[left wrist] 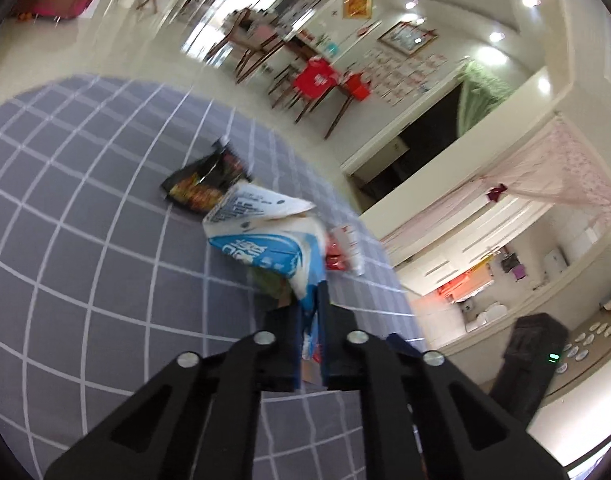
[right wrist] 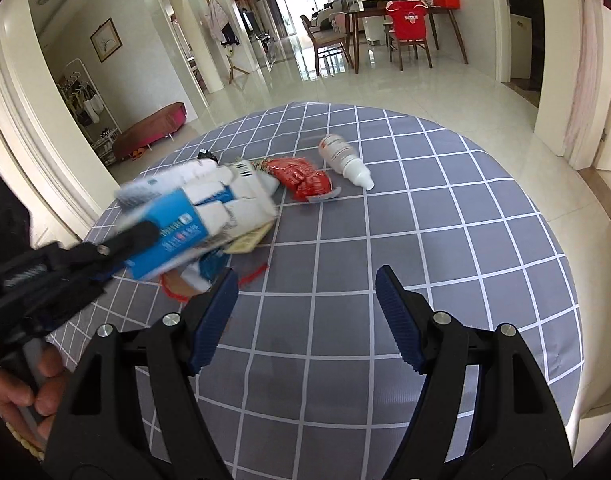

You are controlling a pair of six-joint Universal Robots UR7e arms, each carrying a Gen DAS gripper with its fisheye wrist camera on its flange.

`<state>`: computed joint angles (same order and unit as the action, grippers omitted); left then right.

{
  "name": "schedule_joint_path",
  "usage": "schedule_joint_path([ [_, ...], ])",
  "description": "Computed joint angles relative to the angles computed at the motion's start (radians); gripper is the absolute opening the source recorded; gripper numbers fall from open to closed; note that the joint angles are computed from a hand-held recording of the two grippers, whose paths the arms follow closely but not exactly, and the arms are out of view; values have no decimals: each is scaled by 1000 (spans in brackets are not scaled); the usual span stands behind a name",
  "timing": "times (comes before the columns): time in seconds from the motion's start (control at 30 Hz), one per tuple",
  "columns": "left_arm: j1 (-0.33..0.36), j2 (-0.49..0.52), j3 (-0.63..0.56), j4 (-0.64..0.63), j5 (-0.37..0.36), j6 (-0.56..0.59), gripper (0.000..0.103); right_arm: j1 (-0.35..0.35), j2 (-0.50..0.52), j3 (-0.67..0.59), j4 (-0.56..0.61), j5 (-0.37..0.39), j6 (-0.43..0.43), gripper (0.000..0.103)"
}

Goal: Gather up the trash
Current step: 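Grasp the blue-and-white box with the left tool while the right tool grasps the blue toothpaste tube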

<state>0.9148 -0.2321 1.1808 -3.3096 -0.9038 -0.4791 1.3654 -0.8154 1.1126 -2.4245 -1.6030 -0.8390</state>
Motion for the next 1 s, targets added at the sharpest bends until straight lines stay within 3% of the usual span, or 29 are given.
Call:
schedule_joint_path([
  [0.13, -33, -3, 32, -106, 35, 86, 4, 2, 1, -14, 33, -2, 13, 71],
  [0.23, -65, -8, 58, -187, 113, 153, 4, 8, 1, -14, 52, 2, 13, 71],
  [0.4, -119, -11, 89, -298, 315, 279, 4, 30, 12, -22, 81, 12, -6, 70],
  [0.43, -130, -12, 97, -321, 349, 298, 4, 36, 13, -17, 72, 13, -18, 68],
  [0.53, -145, -14, 102, -331, 419, 329, 4, 66, 31, -9, 63, -7, -63, 46],
  [0.63, -150, -20, 109, -307, 459, 330, 4, 90, 53, -3, 46, -52, -102, 34],
  [0.77, -151, -35, 122, -265, 478, 298, 4, 112, 80, 21, -15, -161, -137, 30],
  [0.87, -153, -39, 122, -238, 483, 283, 4, 112, 84, 44, -88, -197, -189, 14],
  [1.0, -167, -39, 122, -228, 489, 275, 4, 94, 60, 38, -13, -137, -177, 10],
])
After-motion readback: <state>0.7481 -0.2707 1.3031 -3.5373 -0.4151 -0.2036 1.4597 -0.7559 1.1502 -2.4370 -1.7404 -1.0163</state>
